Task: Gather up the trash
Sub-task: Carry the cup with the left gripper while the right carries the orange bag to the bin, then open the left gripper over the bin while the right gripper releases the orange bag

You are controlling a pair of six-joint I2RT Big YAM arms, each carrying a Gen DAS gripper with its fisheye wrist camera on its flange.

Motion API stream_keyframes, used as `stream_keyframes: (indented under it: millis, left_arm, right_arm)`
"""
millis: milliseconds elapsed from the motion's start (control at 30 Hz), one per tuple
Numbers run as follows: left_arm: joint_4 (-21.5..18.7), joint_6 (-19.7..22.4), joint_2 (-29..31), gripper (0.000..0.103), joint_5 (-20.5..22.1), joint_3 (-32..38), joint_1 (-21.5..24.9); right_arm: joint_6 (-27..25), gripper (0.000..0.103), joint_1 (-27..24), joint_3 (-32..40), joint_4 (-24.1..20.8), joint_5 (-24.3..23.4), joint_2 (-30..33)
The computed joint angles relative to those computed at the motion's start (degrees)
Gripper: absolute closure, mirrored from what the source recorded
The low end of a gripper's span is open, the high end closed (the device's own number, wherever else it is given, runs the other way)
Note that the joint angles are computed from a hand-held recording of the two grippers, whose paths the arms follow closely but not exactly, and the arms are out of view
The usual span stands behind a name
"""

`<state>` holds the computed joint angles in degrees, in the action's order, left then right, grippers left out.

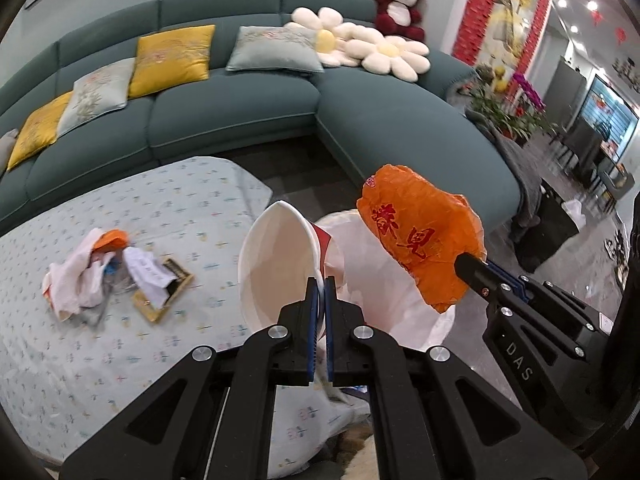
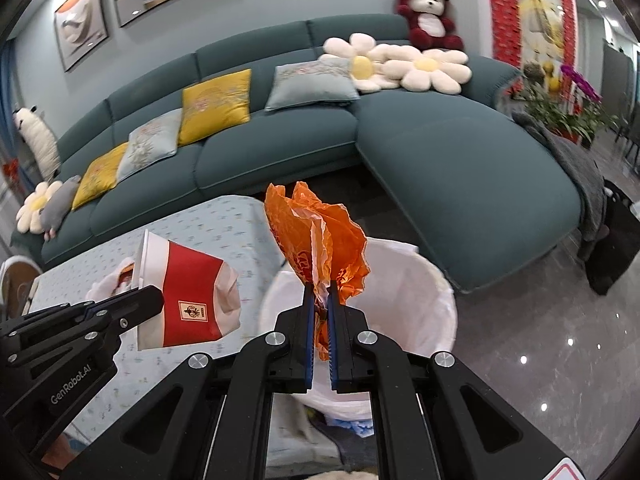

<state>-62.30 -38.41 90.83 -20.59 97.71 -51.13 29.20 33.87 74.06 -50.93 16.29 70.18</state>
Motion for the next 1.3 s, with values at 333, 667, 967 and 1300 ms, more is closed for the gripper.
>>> stream_keyframes:
  millis: [333,667,967,1300]
  left_arm:
    - [-1.0,1.5,5.6,0.100,2.1,4.5,-0.2]
    - [-1.2,2.6,8.6,0.100,3.8,6.7,0.3]
    - [-0.2,3.0,8.7,0.077,2.5,6.7,0.0]
    - [1.4,3.0,5.9,0.066,-0.6,4.7,-0.4]
  right_arm:
    - [0.5,0.098,-4.2,-3.4,0.9,-2.4,-0.9]
    - [1.5,0.098,-5.6,-4.5,1.6,-3.8,-0.1]
    - [1.9,0.087,-5.5,-4.1,1.5,-2.7,0.4]
    - [2.6,0.061,-3.7,-3.4,0.3,0.7,-0.1]
